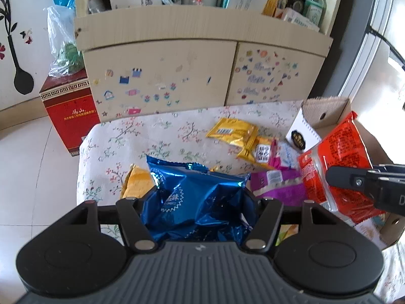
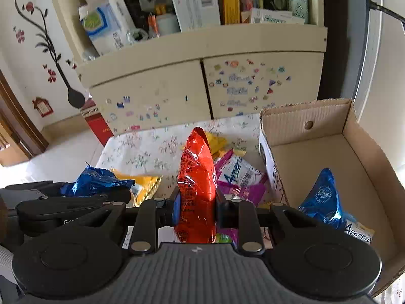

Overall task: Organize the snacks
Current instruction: 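Lift and carry the red chip bag and blue foil bag over the cardboard box, then open the right gripper over the box while left releases the blue bag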

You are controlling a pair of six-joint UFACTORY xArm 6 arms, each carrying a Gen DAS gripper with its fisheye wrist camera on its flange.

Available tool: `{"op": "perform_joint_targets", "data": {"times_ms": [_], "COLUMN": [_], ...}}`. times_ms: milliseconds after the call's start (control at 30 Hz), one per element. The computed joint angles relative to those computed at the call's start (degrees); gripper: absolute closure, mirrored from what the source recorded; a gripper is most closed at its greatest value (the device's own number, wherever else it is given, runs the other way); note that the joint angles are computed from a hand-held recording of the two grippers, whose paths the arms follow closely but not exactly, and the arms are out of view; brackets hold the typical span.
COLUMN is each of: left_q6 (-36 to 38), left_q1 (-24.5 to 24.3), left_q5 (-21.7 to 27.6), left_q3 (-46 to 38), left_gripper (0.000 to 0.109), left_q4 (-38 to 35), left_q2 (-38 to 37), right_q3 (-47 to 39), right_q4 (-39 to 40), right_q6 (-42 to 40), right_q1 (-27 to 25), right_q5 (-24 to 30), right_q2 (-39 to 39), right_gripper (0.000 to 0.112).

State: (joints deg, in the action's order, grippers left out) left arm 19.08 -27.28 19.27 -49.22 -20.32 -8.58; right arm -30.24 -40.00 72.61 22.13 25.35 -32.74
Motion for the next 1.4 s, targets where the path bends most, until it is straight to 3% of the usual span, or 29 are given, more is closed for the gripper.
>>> {"op": "perform_joint_targets", "data": {"times_ms": [467,1000,1400], "left_q6": [-2.4,8.0,18.7], "left_q1": [-4.8,-14.0,-20.6], "left_q5": [-0.9,-1.4,1.1], "left_q3": [-3.0,-7.2,-10.9], "left_gripper": [0.044,0.044,0.044], "left_q4": [-3.1,-15.6,-28.2], "left_q2": [0.5,3.0,7.2], "right_q3": [3.3,10.4,13.3], "right_q4": [-6.6,-5.7,-2.2], "right_q6": [5.6,7.7,6.2], "right_q1": [-1.8,-7.1,-8.8], "right_q5": [4.0,11.9,19.7], "right_q2": [-9.5,-26.4,-33.9], "right_gripper": [0.081,0.081,0.081]}}
